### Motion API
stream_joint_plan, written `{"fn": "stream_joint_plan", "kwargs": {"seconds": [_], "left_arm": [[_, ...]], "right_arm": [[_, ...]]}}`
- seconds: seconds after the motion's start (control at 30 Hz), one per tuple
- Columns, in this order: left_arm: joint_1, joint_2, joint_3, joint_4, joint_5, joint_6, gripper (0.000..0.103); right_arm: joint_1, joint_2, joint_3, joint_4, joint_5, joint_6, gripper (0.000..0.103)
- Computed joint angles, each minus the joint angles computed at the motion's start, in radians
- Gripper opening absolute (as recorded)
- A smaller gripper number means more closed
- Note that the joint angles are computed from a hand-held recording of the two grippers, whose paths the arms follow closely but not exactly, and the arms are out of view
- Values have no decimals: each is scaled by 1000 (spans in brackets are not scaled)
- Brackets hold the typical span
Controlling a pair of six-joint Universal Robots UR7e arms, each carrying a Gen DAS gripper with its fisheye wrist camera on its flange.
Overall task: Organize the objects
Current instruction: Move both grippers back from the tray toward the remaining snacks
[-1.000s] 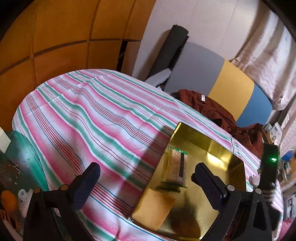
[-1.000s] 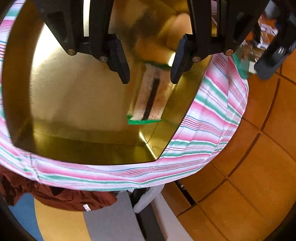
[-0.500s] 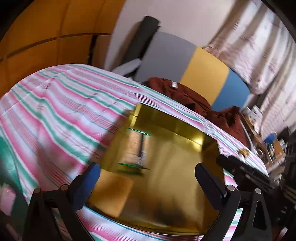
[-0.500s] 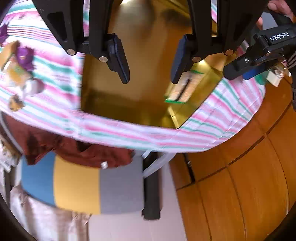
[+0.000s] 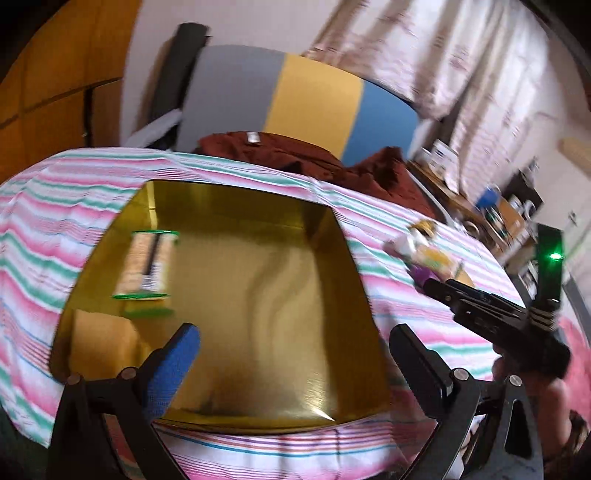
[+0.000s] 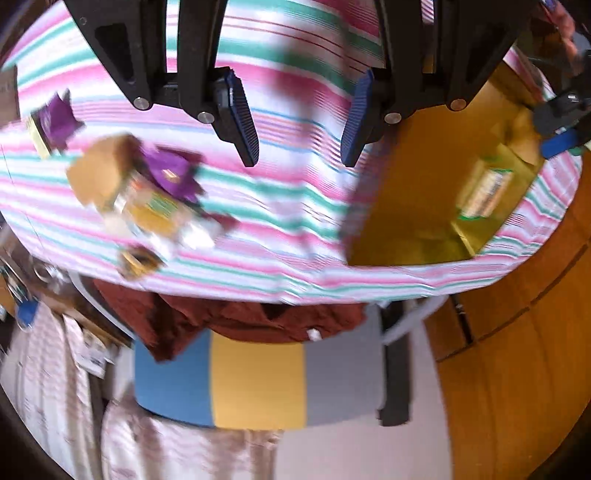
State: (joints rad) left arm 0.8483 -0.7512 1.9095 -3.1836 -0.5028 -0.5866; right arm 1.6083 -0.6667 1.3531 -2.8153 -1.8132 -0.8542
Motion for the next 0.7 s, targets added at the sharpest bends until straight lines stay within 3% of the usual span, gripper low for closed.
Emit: {"fn": "stream_joint_plan", "kwargs": {"seconds": [0.27,0.37,0.53,0.7], "left_arm": [[-13,76,-74,-13,-83,96,103],[-16,105,-108,-11,-123,119,103],[-15,150,-172,34,-180,148,103],[-14,174,-211,82,-217,148,103]], "right_arm": [[-88,-3,-62,-37,-88,14,47],[-119,-2,-105,-44,-89,30,47],[-144,28,-218,-7,-76,71,49],[-129,124,-399,44,-85,65,50]]}}
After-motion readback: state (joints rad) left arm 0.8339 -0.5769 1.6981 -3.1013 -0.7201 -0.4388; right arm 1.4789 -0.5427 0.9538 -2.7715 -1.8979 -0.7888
